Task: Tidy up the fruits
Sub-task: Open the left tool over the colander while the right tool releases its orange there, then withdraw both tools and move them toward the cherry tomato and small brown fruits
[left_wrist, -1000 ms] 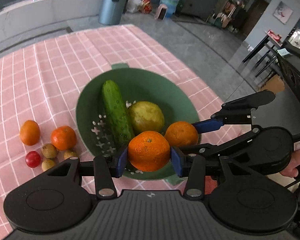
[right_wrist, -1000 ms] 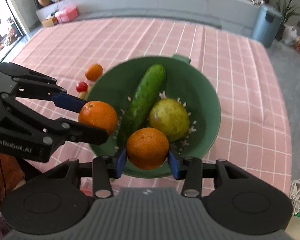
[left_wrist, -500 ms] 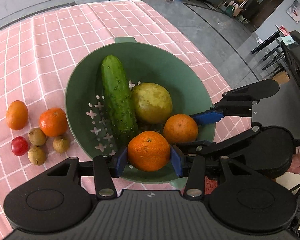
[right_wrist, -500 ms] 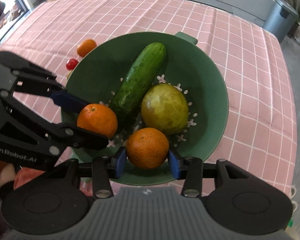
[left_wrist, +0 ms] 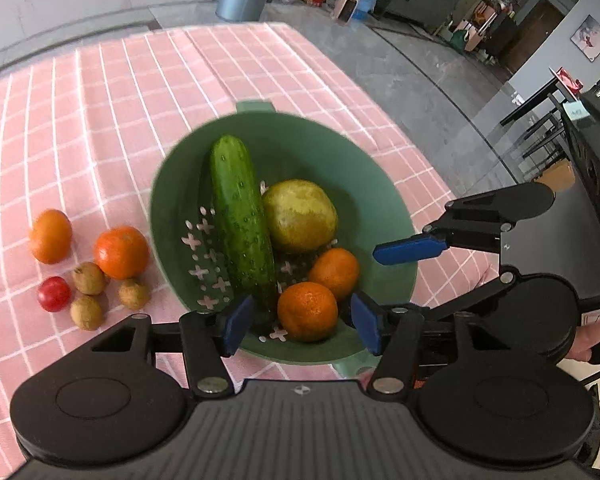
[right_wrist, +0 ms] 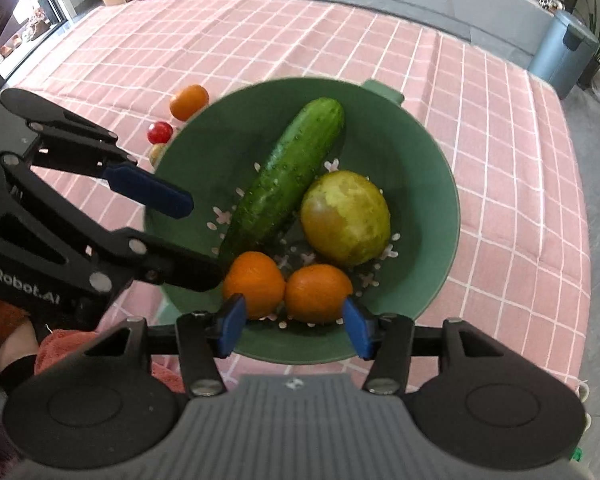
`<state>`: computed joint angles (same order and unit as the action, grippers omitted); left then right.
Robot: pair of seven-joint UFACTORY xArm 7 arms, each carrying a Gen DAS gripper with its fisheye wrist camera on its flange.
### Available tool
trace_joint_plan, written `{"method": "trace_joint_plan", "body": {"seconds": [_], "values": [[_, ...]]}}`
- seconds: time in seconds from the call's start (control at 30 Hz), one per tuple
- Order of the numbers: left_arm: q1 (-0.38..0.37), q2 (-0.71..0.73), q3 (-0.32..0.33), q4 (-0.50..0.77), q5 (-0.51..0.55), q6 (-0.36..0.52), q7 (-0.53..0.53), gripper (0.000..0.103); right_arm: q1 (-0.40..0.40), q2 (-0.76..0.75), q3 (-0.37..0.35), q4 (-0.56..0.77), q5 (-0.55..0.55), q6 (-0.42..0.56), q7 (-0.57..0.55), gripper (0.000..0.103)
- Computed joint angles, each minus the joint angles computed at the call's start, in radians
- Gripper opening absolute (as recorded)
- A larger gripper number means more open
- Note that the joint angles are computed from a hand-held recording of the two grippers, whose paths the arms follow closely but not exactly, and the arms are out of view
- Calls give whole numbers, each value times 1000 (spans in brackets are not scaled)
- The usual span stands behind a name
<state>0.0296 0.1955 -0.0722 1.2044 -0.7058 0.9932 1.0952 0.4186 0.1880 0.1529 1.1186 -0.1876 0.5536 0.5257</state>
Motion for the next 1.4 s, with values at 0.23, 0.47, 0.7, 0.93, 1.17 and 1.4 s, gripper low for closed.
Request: {"method": "trace_joint_plan", "body": {"seconds": [0.23,0.47,0.7,0.93,1.17,1.4], "values": [[12,-119,29,-101,-67,-89,100,67,54,-63,-13,-38,-191,-49,230,55],[12,-202,77,-173,-156,-189,198,67,109,-74,-6,-44,-485,-105,627,59],[21,-237,119,-215,-212,-244,281,67,192,-16,-17,18,-825,-102,1100,62],[54,-206,140,-198,-283,-226,367,67,286,89,-21,145,-1028,32,1403,62],[108,-148,142,-155,-338,-186,431,67,359,198,-35,268,-1088,150,1410,62],[161,-55,118,-90,-358,-175,451,67,410,306,-79,389,-1050,195,1283,62]]}}
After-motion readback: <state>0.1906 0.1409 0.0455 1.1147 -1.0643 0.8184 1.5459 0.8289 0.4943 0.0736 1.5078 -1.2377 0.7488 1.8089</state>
